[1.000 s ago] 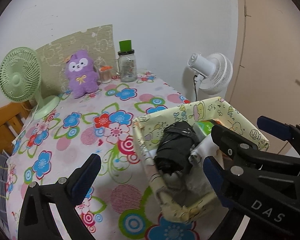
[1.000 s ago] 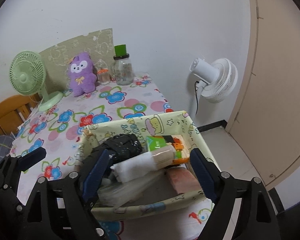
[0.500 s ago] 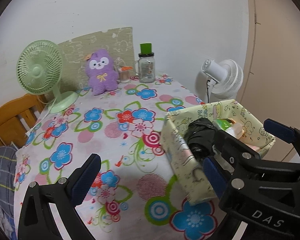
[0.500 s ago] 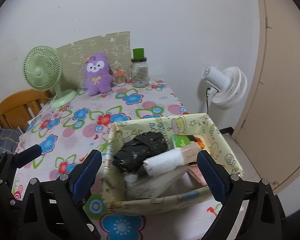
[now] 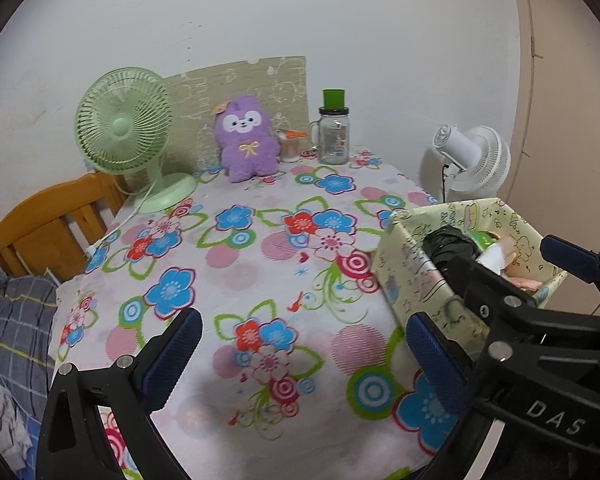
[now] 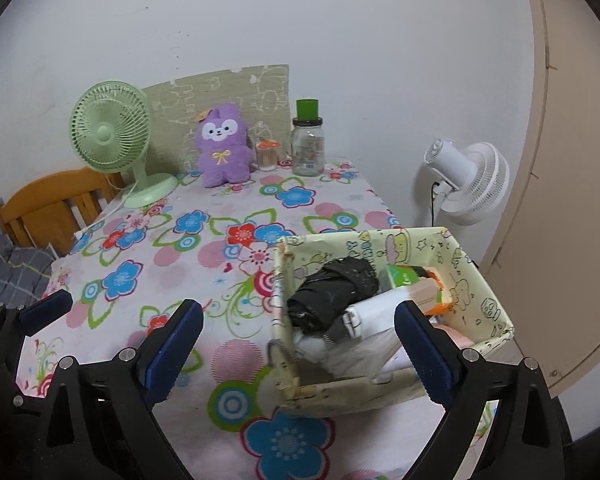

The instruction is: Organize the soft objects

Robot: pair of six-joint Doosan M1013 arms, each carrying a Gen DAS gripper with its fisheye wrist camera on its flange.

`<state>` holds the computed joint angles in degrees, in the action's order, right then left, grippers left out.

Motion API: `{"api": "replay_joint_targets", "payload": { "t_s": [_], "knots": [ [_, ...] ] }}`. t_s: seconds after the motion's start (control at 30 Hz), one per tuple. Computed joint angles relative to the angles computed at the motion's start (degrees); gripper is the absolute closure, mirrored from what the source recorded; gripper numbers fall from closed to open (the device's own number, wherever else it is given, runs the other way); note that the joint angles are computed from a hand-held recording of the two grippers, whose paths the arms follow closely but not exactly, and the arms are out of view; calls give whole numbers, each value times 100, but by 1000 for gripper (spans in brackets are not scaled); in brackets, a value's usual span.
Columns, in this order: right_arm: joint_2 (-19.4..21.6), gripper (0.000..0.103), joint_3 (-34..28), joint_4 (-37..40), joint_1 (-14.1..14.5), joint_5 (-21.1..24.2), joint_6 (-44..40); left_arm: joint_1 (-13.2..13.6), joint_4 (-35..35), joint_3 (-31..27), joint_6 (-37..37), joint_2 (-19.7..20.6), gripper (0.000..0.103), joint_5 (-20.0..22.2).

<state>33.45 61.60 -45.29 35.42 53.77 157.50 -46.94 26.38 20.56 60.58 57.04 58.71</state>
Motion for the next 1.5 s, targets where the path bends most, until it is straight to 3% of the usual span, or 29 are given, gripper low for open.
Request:
{"api": "replay_joint_targets", "payload": {
  "t_s": [0.33, 0.73, 1.23, 1.5],
  "knots": [
    [54, 5, -148, -169, 174, 11, -35, 54, 543, 1262, -789, -690, 0, -574],
    [-56, 5, -52, -555, 355, 40, 290, 61, 1096, 2202, -1426, -1244, 0, -1034],
    [-281, 2, 211, -1123, 519, -73, 738, 14, 1868, 2933, -2352, -1723, 0, -1267],
    [-372, 1, 358, -1320, 563, -94, 977, -11, 1985, 3034, -2522, -1808, 0, -1332]
  ]
}}
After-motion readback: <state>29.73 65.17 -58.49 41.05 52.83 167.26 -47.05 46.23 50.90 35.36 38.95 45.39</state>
